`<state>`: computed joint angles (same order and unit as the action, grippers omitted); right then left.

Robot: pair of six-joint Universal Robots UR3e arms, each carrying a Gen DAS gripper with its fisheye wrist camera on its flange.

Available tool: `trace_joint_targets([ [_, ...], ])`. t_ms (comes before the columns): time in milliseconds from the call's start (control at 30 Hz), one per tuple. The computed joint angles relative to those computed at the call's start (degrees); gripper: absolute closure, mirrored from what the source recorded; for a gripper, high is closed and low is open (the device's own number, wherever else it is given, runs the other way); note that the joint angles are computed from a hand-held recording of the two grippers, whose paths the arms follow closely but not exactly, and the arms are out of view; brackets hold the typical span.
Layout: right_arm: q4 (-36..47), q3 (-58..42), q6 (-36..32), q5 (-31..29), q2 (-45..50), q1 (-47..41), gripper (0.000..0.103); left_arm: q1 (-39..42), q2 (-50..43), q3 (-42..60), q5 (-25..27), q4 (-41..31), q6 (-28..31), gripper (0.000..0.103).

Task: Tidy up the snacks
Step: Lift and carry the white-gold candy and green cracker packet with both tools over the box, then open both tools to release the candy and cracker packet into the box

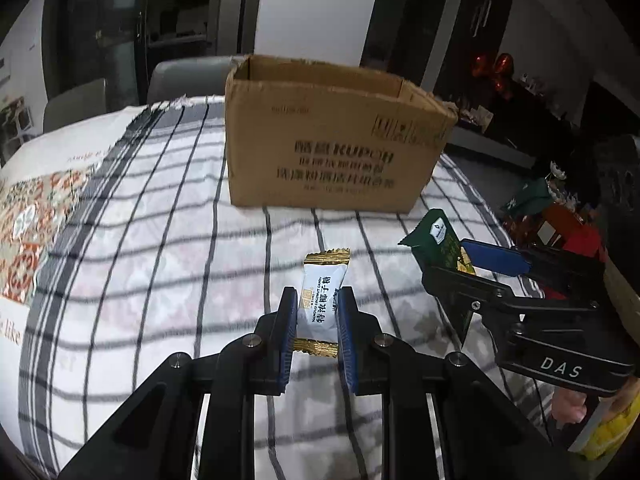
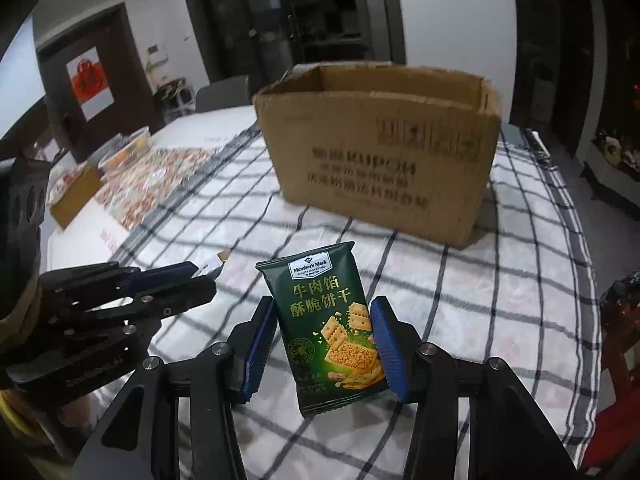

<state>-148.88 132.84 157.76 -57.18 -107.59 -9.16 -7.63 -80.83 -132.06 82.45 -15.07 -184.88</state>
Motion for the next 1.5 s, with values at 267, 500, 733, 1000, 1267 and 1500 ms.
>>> trace_joint_targets([
  [267,-4.00,-3.98,6.18,-1.36,2.00,0.74,0.053,2.71,-1.36,6.38,-3.65,-2.28,2.84,0.082],
  [500,-6.54,-9.48,11.68,-1.32,4.89,1.46,0.053,4.08,-4.17,15.00,-5.45,-5.35,5.65,0.082],
  [733,-7.61,-17.35,14.66,-3.82,8.89,2.60,0.053,5.41,-7.18,25.03,-7.16,-11.09,8.73,0.082],
  [1000,-8.43,-27.37,16.12,-6.55,14.93,4.07,0.053,5.91,-12.76,36.70,-8.02,-14.36,11.34,0.082],
  [1267,-6.91,-39.00,15.70,-8.33,24.31,5.77,0.053,6.35,-21.34,48.27,-9.20,-16.67,13.84,0.082],
  [1500,-4.85,-48.04,16.41,-9.90,33.20,6.57,0.053,5.66,-32.97,61.34,-8.45,-19.76,12.99,0.080],
])
